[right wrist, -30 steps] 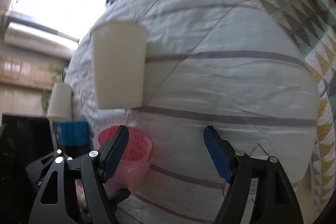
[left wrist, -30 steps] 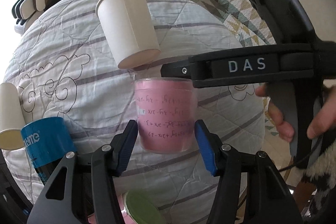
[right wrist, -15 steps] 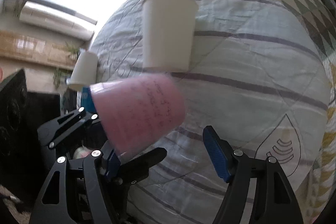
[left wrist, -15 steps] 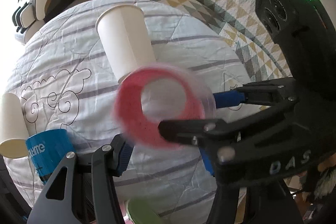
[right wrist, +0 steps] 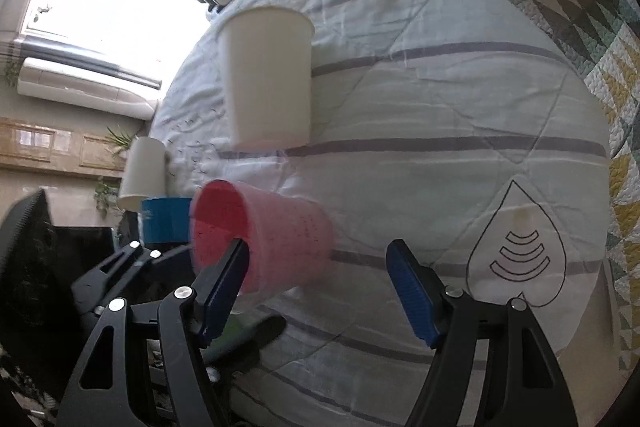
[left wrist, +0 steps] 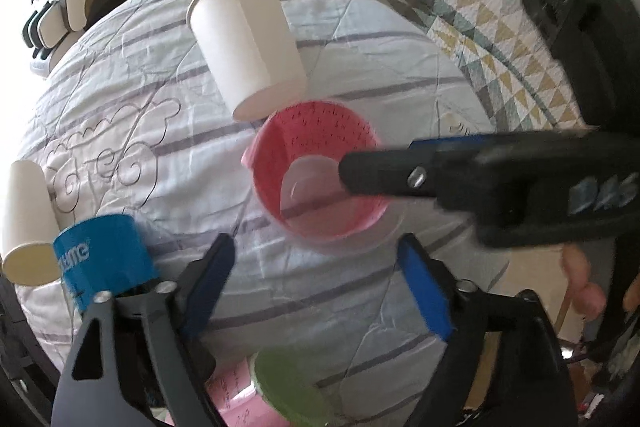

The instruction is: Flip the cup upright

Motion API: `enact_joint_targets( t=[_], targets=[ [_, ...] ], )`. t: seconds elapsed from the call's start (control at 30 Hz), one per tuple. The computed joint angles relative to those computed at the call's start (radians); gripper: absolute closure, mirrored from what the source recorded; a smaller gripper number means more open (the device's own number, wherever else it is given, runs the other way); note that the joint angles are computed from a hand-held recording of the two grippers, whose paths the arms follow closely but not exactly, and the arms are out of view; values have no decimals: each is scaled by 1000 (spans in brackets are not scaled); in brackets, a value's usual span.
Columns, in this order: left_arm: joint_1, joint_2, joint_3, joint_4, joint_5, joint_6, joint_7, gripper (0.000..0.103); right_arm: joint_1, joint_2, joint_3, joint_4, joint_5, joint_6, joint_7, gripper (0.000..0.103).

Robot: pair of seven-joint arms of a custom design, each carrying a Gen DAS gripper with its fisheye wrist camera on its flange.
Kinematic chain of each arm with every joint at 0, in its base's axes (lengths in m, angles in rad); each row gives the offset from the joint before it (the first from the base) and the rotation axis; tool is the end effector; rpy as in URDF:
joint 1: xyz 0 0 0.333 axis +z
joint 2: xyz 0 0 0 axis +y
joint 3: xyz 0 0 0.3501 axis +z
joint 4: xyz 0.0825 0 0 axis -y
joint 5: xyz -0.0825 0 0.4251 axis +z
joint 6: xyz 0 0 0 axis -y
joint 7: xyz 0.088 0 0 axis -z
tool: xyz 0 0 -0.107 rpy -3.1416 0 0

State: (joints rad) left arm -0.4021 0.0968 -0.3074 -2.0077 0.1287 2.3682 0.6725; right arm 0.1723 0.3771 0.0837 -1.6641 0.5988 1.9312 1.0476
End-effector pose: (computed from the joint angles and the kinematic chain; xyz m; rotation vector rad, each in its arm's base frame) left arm 0.4865 -0.4101 0.4508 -2.2731 2.0275 -0.4140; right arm 0.6721 0.2096 0.4057 -2.3259 1.3391 0.6024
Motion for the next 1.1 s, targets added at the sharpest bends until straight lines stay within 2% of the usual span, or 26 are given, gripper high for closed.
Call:
enact_joint_targets(
  t=[0.1,0.23,0.37,0.47,0.7,0.97,1.1],
  targets=[
    [-8,-21,-2,-9,26,-28,-25,13,-6,-26,2,-24,31,15,-3,29],
    [-14,-73,-6,-26,63,-55,-37,13,-14,-91,-3,-89,95,78,5,29],
    [-18,-131,-10,-31,133,-109,-66,9,-4,-212,-17,-212,142,243,49,29],
    [-17,-169,-13,-45,148,-124,-68,7,19,-300,-28,-297,80,362,125,29],
    [-21,-241,-23,-86,155,-139,-56,6,51,-458,-30,-484,-111,558,327,29],
    [-27,-274,-26,-136,131,-105,-37,4,65,-563,-29,-631,-173,597,422,29],
    [-34,-289,-30,-176,121,-65,-35,4,76,-599,-22,-683,-183,649,455,29]
  ],
)
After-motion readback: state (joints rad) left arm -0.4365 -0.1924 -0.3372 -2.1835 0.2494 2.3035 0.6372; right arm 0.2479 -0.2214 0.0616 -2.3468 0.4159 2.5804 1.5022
